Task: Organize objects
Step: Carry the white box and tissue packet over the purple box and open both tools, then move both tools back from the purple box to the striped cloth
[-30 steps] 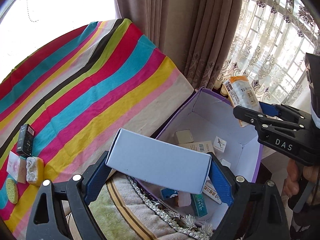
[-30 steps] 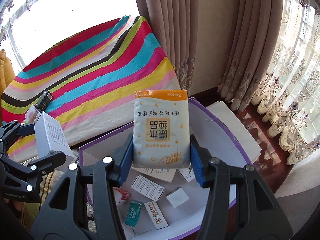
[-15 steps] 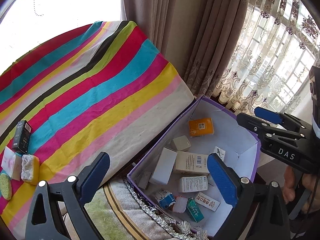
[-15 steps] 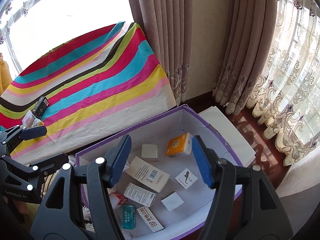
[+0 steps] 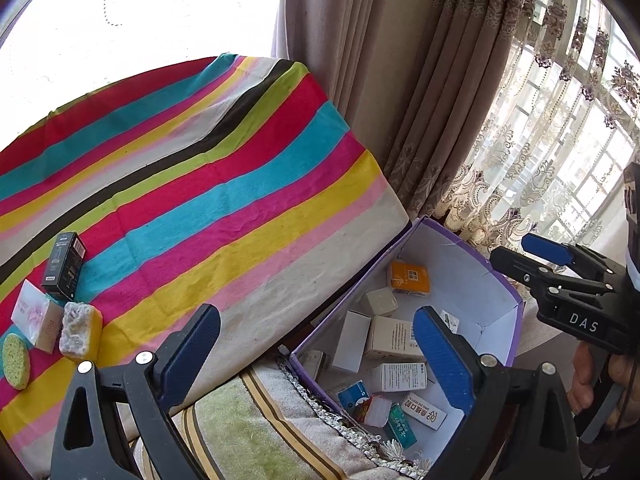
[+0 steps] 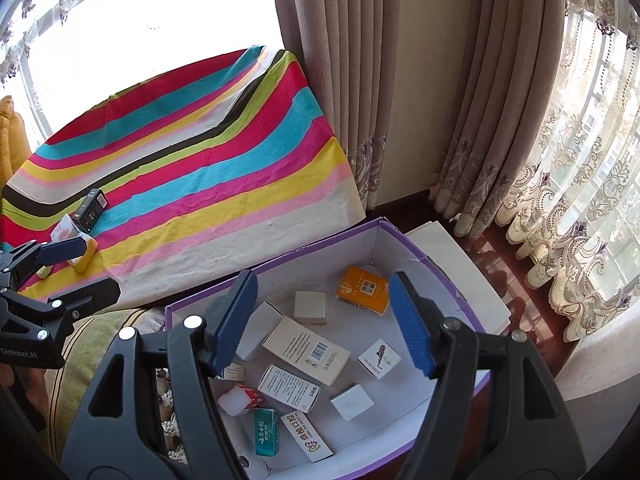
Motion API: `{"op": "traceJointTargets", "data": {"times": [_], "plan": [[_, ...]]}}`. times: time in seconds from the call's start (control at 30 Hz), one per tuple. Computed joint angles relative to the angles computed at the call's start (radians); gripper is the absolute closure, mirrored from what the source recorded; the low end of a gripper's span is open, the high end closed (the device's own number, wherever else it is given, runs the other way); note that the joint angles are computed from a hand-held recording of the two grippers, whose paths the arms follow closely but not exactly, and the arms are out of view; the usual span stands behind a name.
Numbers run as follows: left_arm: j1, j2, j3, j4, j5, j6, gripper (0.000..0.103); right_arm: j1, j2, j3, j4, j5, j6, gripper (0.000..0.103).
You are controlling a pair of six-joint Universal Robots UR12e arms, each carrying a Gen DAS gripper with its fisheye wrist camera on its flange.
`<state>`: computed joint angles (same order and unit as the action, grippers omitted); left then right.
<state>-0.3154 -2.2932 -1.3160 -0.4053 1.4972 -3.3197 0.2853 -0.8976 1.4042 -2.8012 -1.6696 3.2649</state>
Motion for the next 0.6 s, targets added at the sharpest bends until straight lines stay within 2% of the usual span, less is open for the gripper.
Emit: {"op": "traceJointTargets", "data": {"times": [0.2,0.6], "plan": [[0.022,0.019,-0.029,0.025,-0.006,-0.032,0.012,0.02,0.004,-0.024,0.01,0.013,-0.029,0.031],[0.083,0.079,-0.115,0.117,0.028,-0.075,0.012,0.077,0.024,-0.103,0.013,0.048,-0.107,0.028]]}}
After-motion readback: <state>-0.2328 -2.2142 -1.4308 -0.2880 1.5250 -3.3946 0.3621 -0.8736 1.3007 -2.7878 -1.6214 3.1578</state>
